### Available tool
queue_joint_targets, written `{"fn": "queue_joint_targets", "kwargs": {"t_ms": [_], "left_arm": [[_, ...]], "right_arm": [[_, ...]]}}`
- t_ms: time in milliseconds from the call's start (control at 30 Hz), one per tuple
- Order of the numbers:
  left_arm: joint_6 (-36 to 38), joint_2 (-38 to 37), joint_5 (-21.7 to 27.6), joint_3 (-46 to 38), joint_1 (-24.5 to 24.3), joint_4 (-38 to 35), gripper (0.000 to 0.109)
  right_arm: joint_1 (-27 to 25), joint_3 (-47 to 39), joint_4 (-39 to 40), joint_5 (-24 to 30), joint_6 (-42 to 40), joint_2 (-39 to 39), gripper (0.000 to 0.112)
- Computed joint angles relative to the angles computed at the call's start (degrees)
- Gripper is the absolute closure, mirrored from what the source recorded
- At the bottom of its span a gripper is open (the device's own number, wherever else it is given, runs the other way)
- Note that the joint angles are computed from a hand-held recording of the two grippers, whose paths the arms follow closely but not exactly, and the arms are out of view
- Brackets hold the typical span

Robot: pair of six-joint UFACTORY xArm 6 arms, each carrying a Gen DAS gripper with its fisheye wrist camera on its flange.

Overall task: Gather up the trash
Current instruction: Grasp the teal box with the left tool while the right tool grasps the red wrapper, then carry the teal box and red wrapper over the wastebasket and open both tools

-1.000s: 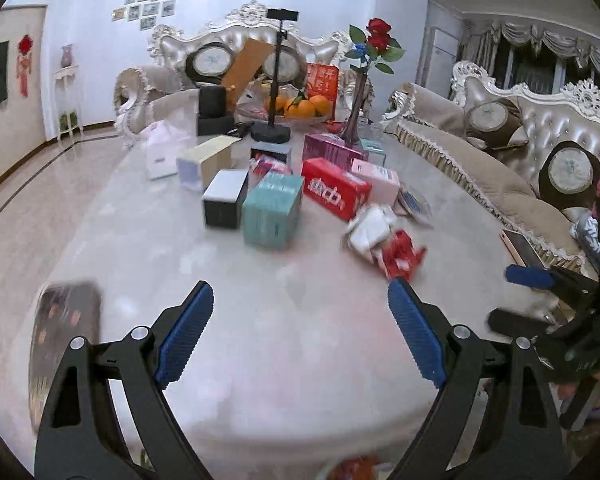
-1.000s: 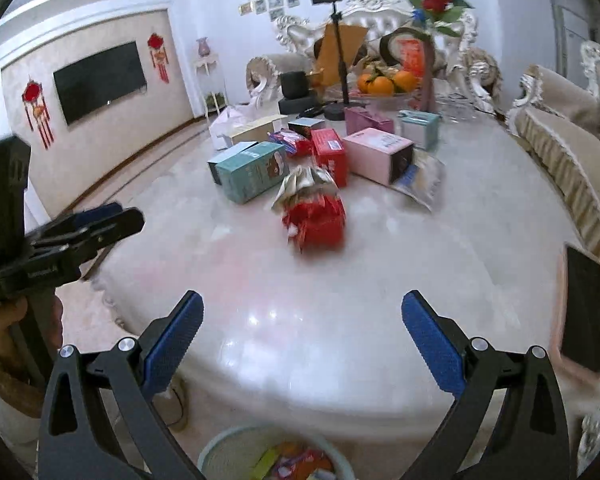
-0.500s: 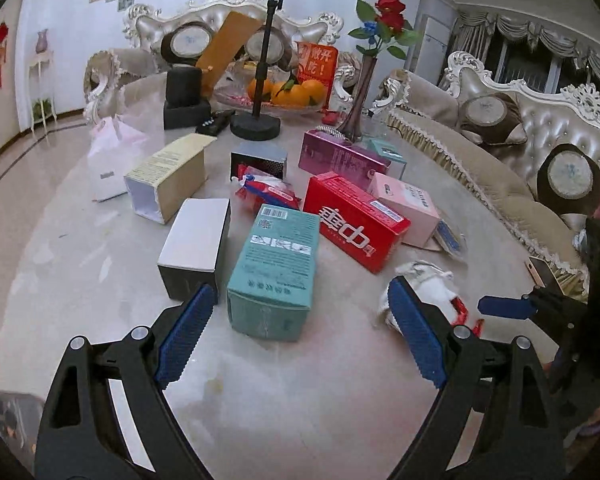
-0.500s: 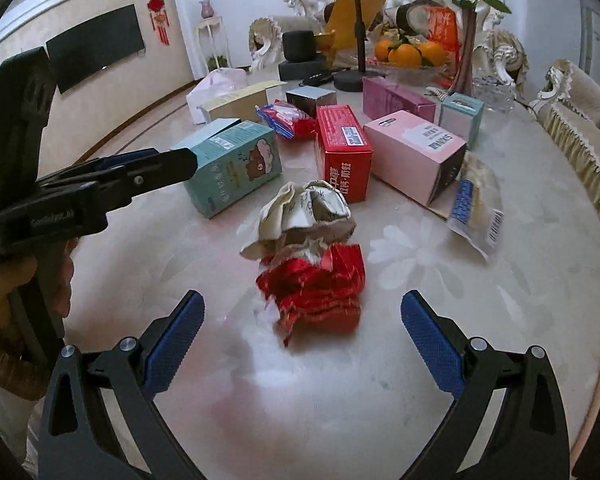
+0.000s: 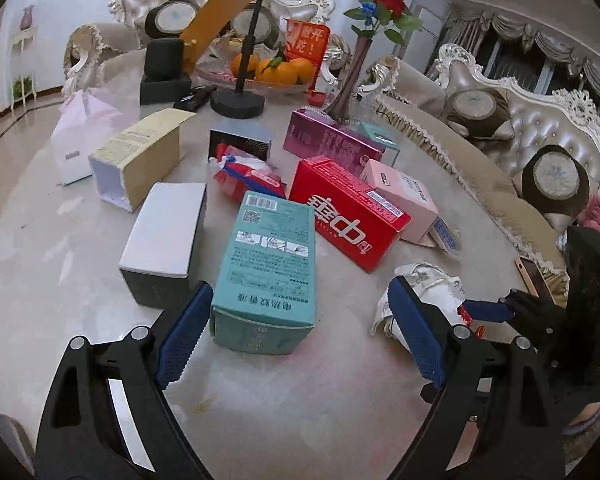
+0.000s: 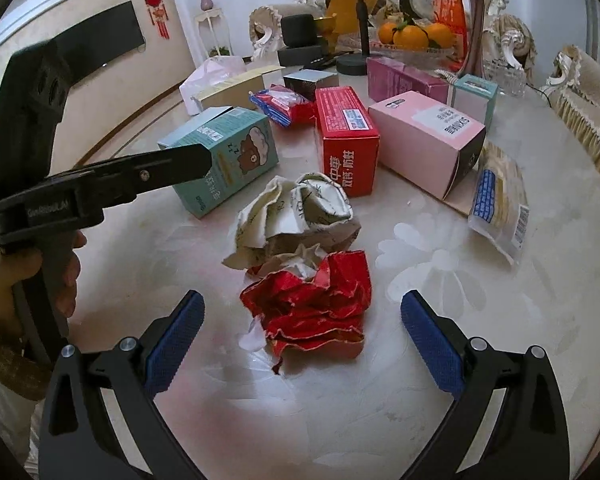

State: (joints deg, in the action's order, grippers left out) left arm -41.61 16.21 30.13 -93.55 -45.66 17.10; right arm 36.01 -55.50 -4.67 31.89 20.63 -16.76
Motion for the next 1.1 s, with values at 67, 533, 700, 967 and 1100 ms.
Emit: {"fn": "queue_joint_targets", "kwargs": {"t_ms": [67,533,700,967,1100], "left_arm": [[0.5,0.9,1.7,-1.6,-0.1,-0.3,0.022],[4.0,7.1,13.7,-12.1,-1.1,-1.1,0.060],[1.2,3.9,11.7,-8.9,-2.1,1.4,0.060],[-8.4,-10.2,7.4,4.4,-7.8,11.1,0.060],[-16.2,-19.0,7.8,13.9,-14.6,17.1,0.060]], "right_arm": [[0.0,-0.5,0.4,0.4,-0.8,0.4,0.018],[-1.4,2.0,-1.6,0.1,1.8,-3.0,0.071],[-1.0,5.4,-0.5,-1.7,2.3,-8.4,0.071],[3.6,12.2,-3.3,-0.9,7.5,-21.8,0.071],[9.2,18.0,-5.6,2.3,13.1,-31.0,0.071]]}}
